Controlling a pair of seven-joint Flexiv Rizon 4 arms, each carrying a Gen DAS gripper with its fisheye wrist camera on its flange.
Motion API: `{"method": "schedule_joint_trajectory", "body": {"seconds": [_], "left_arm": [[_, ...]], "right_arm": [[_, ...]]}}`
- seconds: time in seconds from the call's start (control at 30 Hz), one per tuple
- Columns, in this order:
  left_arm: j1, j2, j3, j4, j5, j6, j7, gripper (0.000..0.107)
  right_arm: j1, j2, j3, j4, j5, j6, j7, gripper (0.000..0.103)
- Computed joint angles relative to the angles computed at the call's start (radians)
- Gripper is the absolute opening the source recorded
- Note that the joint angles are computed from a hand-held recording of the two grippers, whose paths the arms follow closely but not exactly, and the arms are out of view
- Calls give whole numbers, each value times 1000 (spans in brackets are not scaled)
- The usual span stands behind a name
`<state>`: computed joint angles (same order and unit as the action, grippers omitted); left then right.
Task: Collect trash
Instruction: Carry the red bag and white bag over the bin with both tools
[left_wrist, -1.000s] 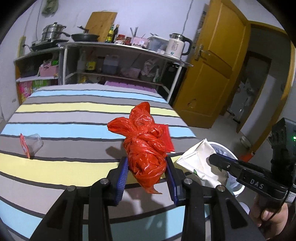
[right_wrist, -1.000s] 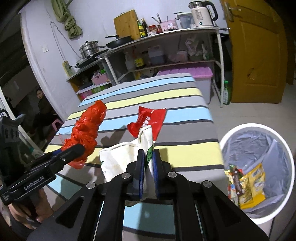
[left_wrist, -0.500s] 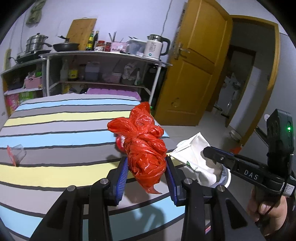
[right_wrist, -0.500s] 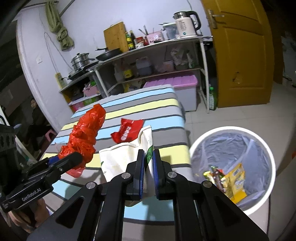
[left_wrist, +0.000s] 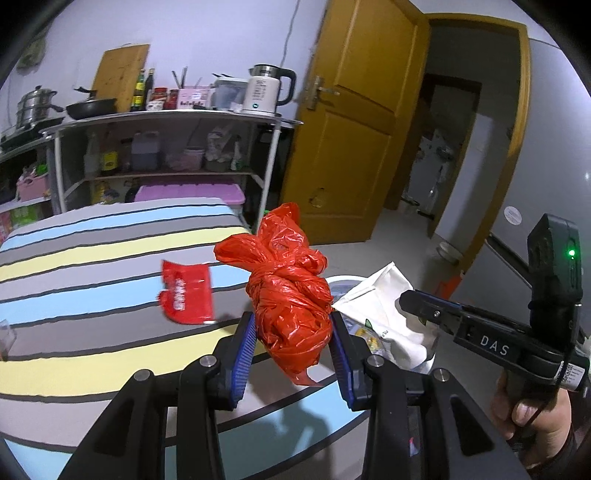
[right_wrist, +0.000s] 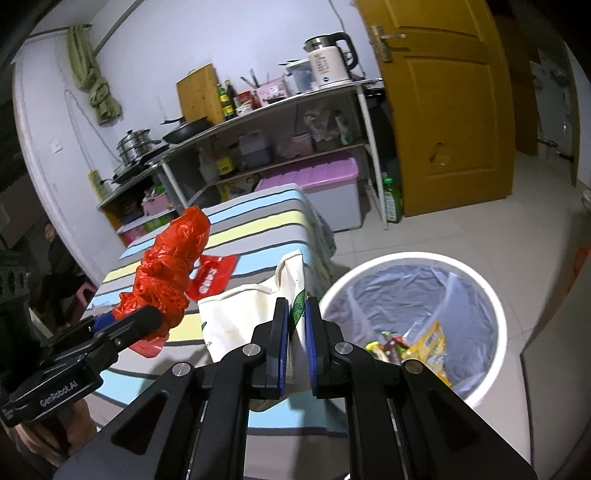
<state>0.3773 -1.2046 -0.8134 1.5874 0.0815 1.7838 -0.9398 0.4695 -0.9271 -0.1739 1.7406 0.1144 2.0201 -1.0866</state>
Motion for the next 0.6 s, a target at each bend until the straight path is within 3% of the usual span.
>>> {"method": "schedule_joint_trajectory", "body": {"seconds": [0.6], "left_arm": [[-128, -27, 24, -118, -99, -98, 114, 39]], "right_arm": [[-41, -1, -10, 30, 38, 10, 26, 9]]}}
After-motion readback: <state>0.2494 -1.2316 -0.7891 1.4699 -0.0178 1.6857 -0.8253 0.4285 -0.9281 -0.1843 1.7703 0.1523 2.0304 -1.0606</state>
